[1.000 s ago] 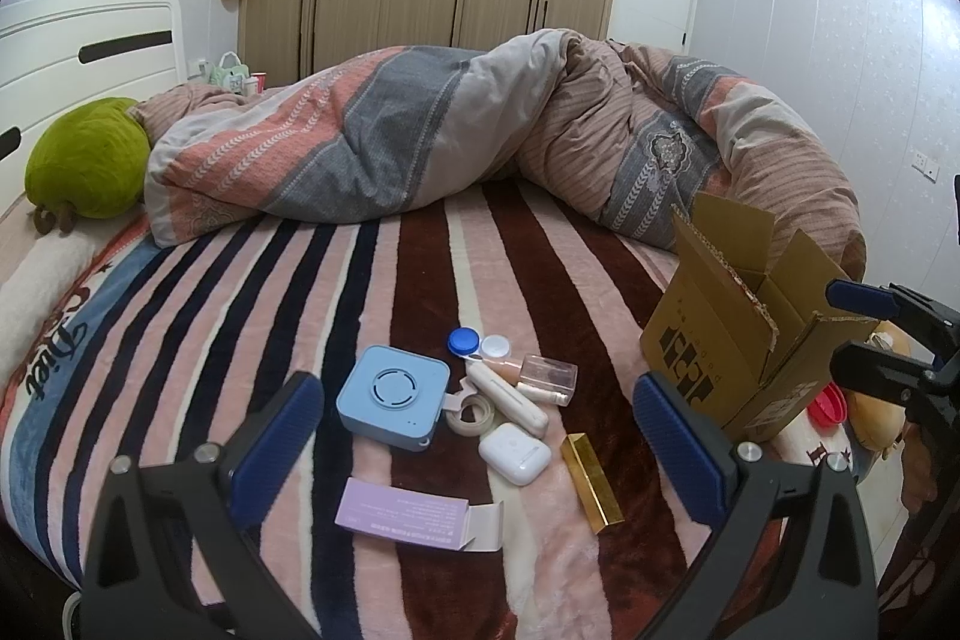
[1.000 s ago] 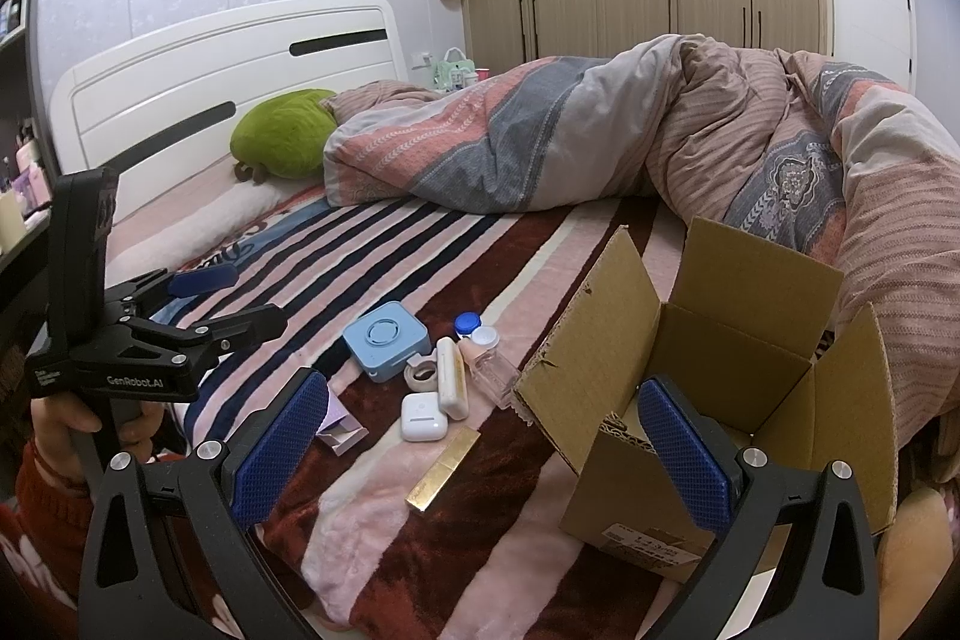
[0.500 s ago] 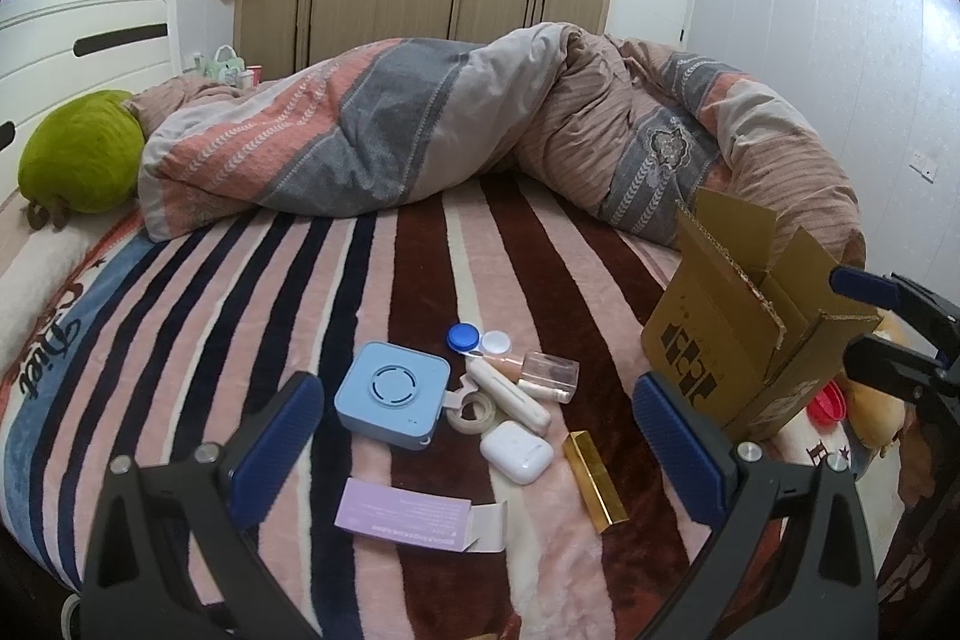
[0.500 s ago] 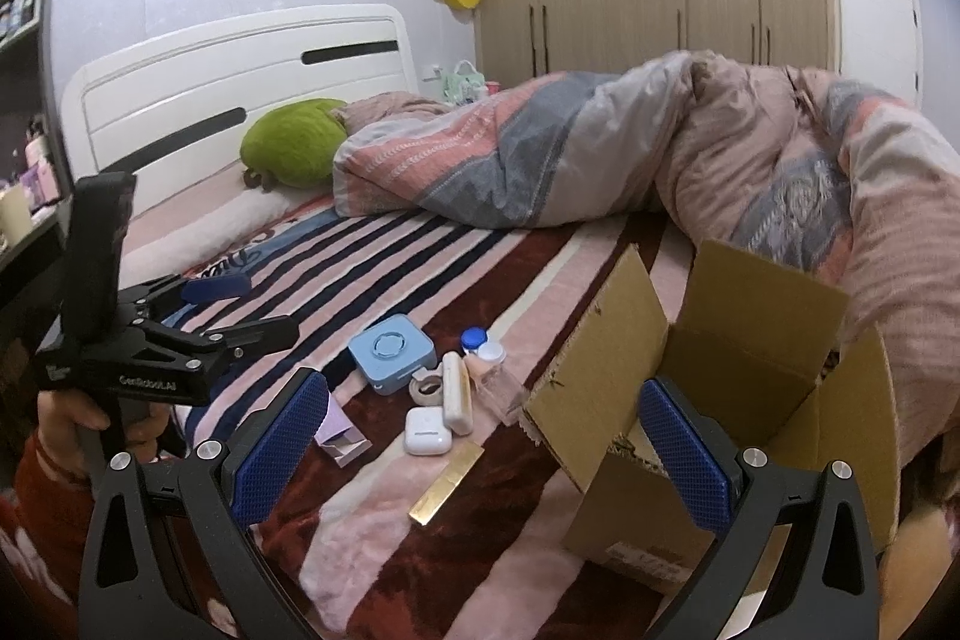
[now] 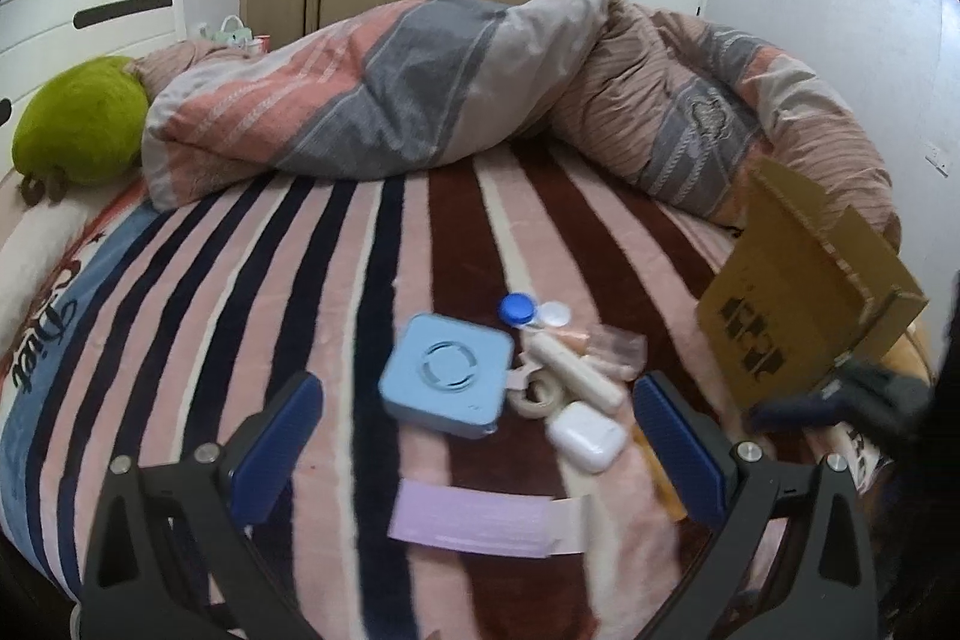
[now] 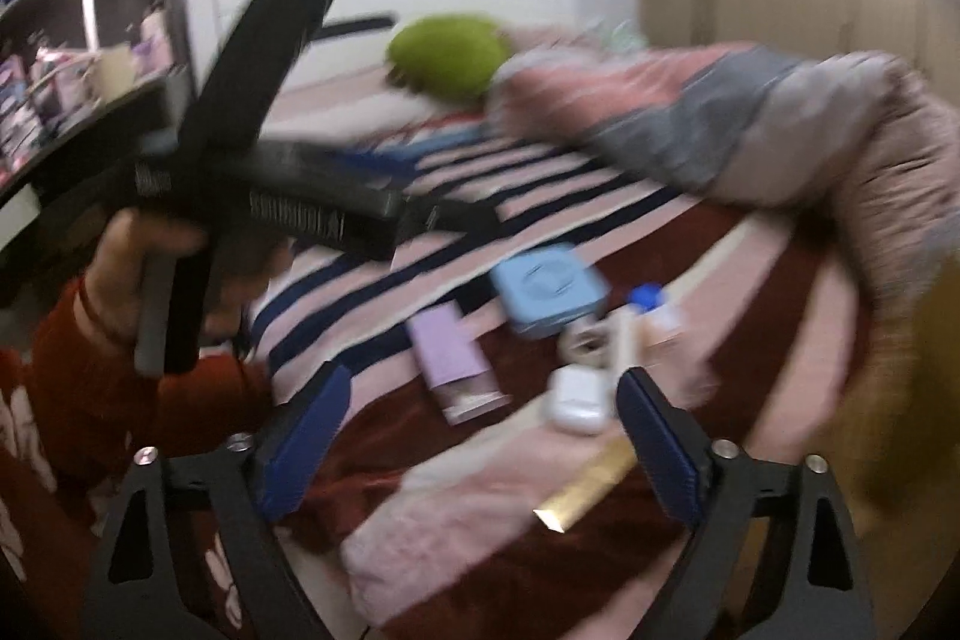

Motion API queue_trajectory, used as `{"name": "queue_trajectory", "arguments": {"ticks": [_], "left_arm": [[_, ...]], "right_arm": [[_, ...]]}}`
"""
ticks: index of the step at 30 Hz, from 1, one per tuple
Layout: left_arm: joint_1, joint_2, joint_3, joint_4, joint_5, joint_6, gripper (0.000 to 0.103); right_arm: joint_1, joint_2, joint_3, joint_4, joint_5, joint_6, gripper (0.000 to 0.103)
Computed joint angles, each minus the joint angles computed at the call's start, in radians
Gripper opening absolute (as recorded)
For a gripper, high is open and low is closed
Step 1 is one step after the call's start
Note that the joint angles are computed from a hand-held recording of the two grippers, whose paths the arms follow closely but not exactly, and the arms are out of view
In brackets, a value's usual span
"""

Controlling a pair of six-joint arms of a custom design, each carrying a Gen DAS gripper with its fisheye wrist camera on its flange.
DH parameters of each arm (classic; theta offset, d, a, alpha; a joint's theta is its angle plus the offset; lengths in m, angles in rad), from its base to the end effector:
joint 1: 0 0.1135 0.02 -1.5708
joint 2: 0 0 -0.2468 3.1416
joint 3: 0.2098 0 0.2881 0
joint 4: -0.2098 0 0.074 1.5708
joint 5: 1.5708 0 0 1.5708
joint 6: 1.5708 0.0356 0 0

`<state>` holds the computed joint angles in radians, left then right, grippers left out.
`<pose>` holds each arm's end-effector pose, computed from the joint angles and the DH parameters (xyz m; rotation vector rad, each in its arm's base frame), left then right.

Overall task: Organize rigid objects
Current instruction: 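Grasp the lavender box with the right gripper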

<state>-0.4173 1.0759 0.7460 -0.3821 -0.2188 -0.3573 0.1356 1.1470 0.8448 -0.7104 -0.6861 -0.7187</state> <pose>0.2510 -0.1028 0.2251 -0.0459 2.2670 -0.1613 0.2537 0.0574 0.2258 -1.1948 2.0433 0.6116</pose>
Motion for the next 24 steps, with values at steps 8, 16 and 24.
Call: {"name": "queue_trajectory", "arguments": {"ticks": [8,16,24], "left_arm": [[0.185,-0.033,-0.117,0.041,0.133,0.072,0.102],[0.303,-0.004,-0.174,0.073,0.346,0.064,0.102],[0.335,-0.003,-0.211,0.101,0.472,0.065,0.102]], "right_arm": [[0.151,0.431,0.127,0.146,0.062,0.01,0.053],[0.233,0.548,0.217,0.125,0.075,-0.008,0.052],[0.254,0.532,0.194,0.17,0.13,0.017,0.033]]}}
